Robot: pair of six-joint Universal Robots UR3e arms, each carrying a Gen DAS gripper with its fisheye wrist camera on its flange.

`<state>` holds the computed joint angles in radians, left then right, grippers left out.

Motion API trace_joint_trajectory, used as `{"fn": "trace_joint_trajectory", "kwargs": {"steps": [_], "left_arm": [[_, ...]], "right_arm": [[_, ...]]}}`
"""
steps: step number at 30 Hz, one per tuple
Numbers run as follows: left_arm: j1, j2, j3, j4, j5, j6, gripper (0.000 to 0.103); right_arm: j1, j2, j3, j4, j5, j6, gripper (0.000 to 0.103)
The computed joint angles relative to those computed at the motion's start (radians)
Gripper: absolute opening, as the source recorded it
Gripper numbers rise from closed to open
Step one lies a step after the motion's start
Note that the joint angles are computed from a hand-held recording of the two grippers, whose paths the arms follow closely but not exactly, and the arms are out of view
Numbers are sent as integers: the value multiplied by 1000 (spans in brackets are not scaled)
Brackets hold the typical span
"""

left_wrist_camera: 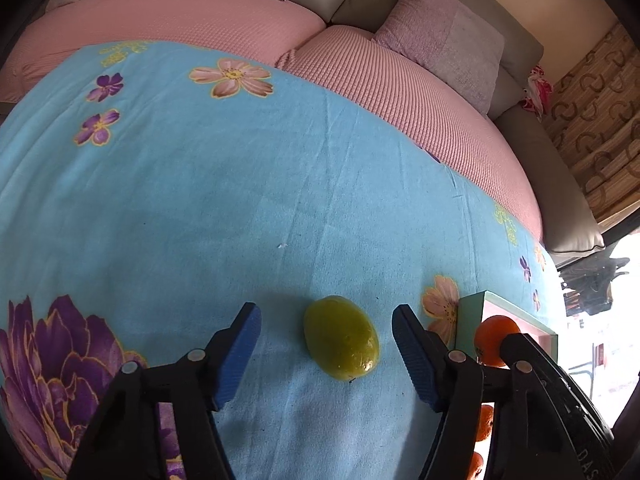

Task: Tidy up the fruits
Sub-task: 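Close the right tool on the orange while the left tool grasps the green fruit, then carry the orange and the green fruit over the white tray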

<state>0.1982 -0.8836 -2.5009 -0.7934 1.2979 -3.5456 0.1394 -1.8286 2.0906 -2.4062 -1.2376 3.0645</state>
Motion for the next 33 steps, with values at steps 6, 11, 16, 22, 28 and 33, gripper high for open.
{"fn": "trace_joint_trajectory", "kwargs": {"steps": [6,11,16,22,28,33], "left_arm": [[-62,-83,7,56,10,-14,52],[-44,-53,-14,50,-20,-2,46],[34,34,-29,-13,-103,39,46],[78,149,3,-113,-157,65,46],[77,223,56,-176,-177,71,46],[-32,106,83,-40,-126,10,46]], "right_arm": [[-7,-16,0,3,2,-3,30],[-11,-25,3,5,3,-3,30],[-25,-40,9,11,5,-1,30],[-61,-84,20,25,18,-3,30],[-131,-155,39,67,38,-18,25],[-208,-196,59,115,60,-36,24]]}}
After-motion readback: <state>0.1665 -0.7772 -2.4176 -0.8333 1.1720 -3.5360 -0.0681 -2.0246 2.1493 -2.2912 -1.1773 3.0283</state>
